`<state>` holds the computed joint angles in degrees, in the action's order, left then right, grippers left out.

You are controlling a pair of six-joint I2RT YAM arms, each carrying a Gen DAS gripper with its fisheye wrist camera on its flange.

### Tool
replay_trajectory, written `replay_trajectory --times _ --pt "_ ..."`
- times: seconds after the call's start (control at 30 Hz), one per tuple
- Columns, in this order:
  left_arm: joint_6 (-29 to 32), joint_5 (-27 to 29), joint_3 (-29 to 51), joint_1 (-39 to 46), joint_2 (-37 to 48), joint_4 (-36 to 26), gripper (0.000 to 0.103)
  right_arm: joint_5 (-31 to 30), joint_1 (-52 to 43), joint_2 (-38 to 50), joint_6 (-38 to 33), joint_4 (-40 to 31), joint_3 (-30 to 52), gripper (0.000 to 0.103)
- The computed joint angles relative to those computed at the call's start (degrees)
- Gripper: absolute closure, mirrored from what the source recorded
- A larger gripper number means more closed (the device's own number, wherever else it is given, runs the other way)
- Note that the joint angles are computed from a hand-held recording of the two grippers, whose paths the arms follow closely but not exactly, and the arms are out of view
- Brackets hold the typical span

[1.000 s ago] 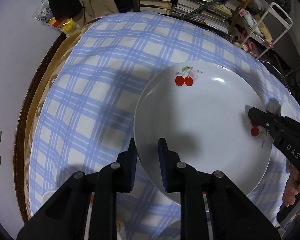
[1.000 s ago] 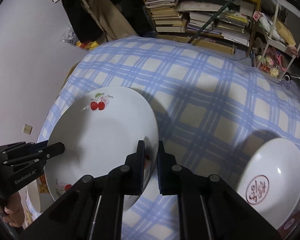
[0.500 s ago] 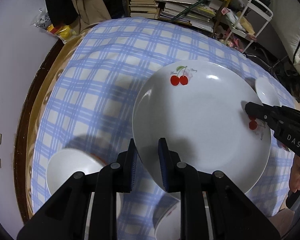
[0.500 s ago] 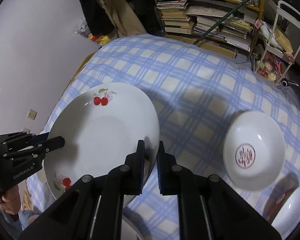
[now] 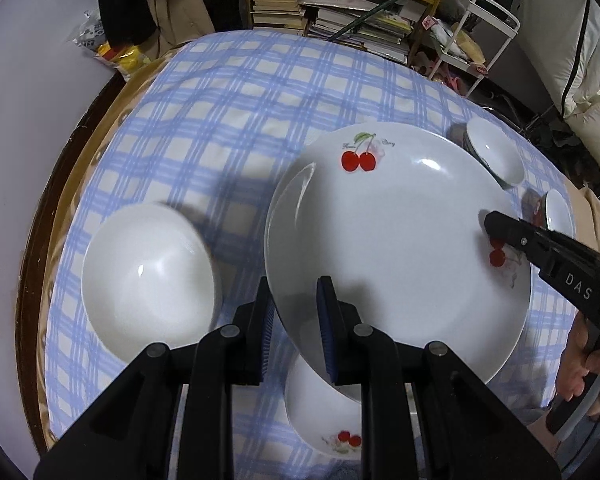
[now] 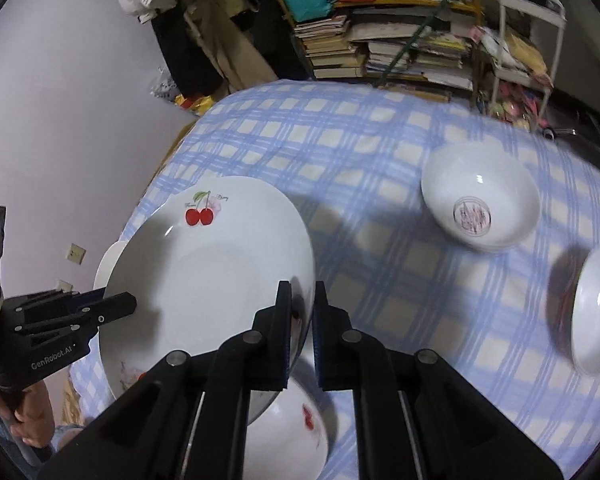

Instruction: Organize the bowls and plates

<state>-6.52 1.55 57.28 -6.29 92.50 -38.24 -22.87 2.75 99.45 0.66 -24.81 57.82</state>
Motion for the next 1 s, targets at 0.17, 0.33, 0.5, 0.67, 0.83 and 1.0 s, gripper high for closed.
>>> replay_trajectory --times 0.17,0.33,0.5,0.67,0.83,1.0 --pt "-1.95 -0.03 -6.52 -0.64 -6.71 0.86 0.083 -1.12 -0.59 -6.80 1.18 2.70 -8.07 0.093" --pt "-4.42 -0.09 -11.90 -0.90 -12.10 1.40 0.083 -2.41 -0.83 -12.67 1.90 3.51 -13.56 0.093" --pt "-5.57 -0.68 -15.41 -2.36 -15.68 1.06 0.083 -1.40 -0.39 -18.02 3.92 5.57 -19.56 0.093" --pt "-6.65 -1.00 -19.15 -3.92 -18.60 1.94 0.083 -0.86 -0.51 -21.03 4.25 6.39 -23.36 0.093" --pt "-8.09 -1.85 -22.54 -5.23 -18.87 3.50 0.083 -0.36 -0.42 -22.86 3.77 7.10 -26.41 0.093" --pt "-8.67 -2.98 -24.25 -6.29 -18.18 4.73 0.083 0.78 0.51 -22.59 4.09 9.10 -28.50 0.093"
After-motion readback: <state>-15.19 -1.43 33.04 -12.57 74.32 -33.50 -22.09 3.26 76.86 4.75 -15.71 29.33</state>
